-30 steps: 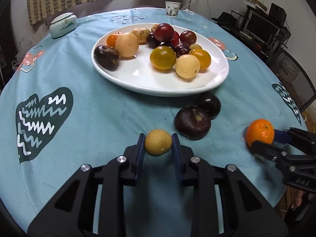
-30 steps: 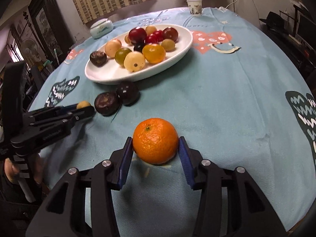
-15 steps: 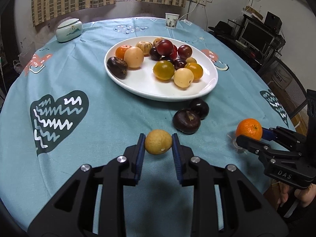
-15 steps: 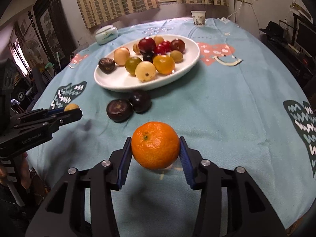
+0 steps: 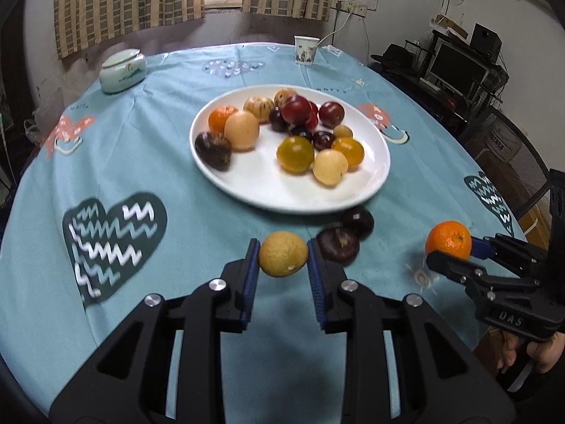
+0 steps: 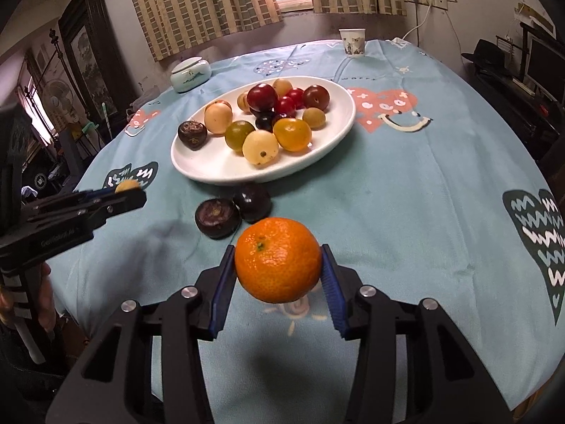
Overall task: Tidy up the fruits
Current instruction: 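Carry small yellow fruit and tangerine onto the plate and release both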
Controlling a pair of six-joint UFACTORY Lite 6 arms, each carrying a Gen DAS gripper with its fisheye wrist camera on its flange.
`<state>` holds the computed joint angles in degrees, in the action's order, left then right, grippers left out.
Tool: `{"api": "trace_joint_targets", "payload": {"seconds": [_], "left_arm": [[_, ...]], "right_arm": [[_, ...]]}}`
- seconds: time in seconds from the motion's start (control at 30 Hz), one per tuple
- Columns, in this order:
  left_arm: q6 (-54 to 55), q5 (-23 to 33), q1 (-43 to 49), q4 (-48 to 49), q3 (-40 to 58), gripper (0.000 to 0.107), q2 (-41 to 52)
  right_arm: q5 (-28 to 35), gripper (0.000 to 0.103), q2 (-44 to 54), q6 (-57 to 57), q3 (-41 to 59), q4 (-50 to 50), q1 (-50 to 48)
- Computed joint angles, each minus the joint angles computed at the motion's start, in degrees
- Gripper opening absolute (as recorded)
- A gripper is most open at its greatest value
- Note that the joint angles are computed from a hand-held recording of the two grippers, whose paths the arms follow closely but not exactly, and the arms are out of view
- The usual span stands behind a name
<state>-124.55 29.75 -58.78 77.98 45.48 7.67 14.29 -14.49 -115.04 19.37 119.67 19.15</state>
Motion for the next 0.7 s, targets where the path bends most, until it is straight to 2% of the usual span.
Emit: {"api": "trace_joint_targets", "payload": {"seconds": [0.17,0.27,0.33,0.5,0.57,0.7], "left_arm": [[16.08,-3.28,9.32,-7.33,11.66,0.027,5.83],[29.57,-3.35,13.84,-15.33,22.43,0.027,12.24],[36.77,-3.06,16.38,-20.20,29.75,0.027,16.89],[47.72,-3.68,21.49,-29.95,41.12,0.027,25.88],[51.00,-4.56,22.93,-33.32,43.41,0.027,28.30],[53.76,-5.25,24.04,-35.87,46.06,0.027,31.57]], "right_arm": [[-0.61,0.047,5.72,7.77,9.60,-9.61,-0.58],[1.30,0.047,13.85,20.59,20.25,-23.92,-2.06],[0.30,0.047,19.72,27.25,27.80,-30.70,-1.82],[-3.92,0.047,33.94,44.53,44.21,-46.71,-0.90],[-4.23,0.047,37.63,50.85,48.13,-52.83,-1.12],[-4.08,0.047,42.40,56.23,52.75,-58.15,-1.90]]}}
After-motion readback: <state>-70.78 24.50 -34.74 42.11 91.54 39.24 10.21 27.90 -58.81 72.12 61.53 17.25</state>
